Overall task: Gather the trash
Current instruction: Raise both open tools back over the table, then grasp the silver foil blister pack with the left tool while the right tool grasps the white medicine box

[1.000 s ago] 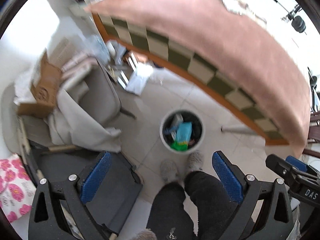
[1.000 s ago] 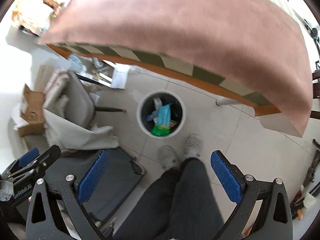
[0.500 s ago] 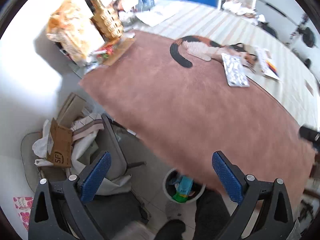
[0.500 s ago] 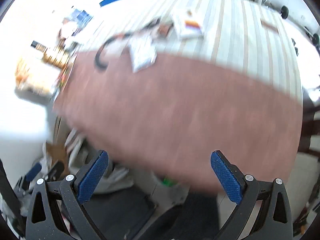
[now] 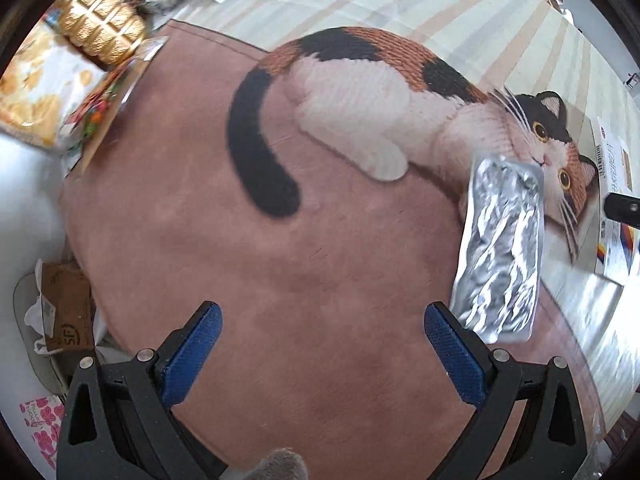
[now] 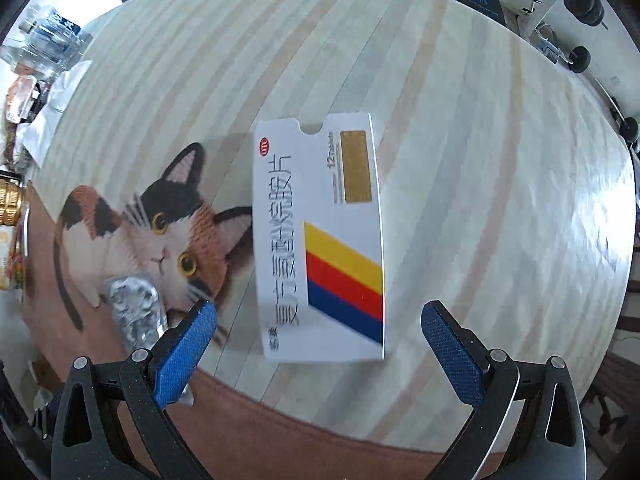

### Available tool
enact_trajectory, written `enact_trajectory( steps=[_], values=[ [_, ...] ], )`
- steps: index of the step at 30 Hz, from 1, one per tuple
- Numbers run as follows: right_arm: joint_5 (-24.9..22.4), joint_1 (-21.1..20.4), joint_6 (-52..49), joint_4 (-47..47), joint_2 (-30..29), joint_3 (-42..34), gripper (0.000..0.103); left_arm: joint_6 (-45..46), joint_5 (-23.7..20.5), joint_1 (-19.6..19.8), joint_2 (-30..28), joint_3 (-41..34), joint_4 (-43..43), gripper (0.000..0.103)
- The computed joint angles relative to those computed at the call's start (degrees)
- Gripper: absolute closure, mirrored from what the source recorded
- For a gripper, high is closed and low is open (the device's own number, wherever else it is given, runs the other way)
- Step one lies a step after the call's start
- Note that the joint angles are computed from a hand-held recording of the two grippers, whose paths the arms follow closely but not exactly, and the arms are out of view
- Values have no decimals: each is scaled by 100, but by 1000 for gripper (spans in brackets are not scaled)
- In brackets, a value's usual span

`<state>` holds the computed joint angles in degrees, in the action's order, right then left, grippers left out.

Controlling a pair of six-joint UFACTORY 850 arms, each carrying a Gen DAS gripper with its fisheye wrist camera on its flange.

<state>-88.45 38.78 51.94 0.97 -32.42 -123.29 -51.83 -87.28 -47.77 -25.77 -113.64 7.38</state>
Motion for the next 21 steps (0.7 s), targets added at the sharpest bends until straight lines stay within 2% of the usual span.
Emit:
enact_trajectory(
  steps=[2,4,7,11,13,16,18,21],
  values=[
    [97,-37,-111,0,-50,45,7,112,7,29,-214,-315,-161,0],
    [-93,39,-271,-256,-210,-222,13,222,12,77,-458,-681,-464,0],
    [-69,116,-467,-483,-36,-54,29,359,-188,73,-919,-1350,-677,0],
    [48,-28,-490,-240,529,683,29,518,-434,51,-1475,-2134,-871,0],
    [14,-93,-493,-230,734,941,29,572,-735,-8,-1804,-2657,-755,3],
    [76,-201,-507,-123,931,1202,29,576,-816,-64,-1942,-2946,-674,13],
    [134,-241,-532,-129,972,1260,28,571,-646,-73,-1892,-2923,-808,36],
    [-14,-175,-486,-287,815,1077,26,651,-1048,-212,-2377,-3818,-608,41]
  ],
)
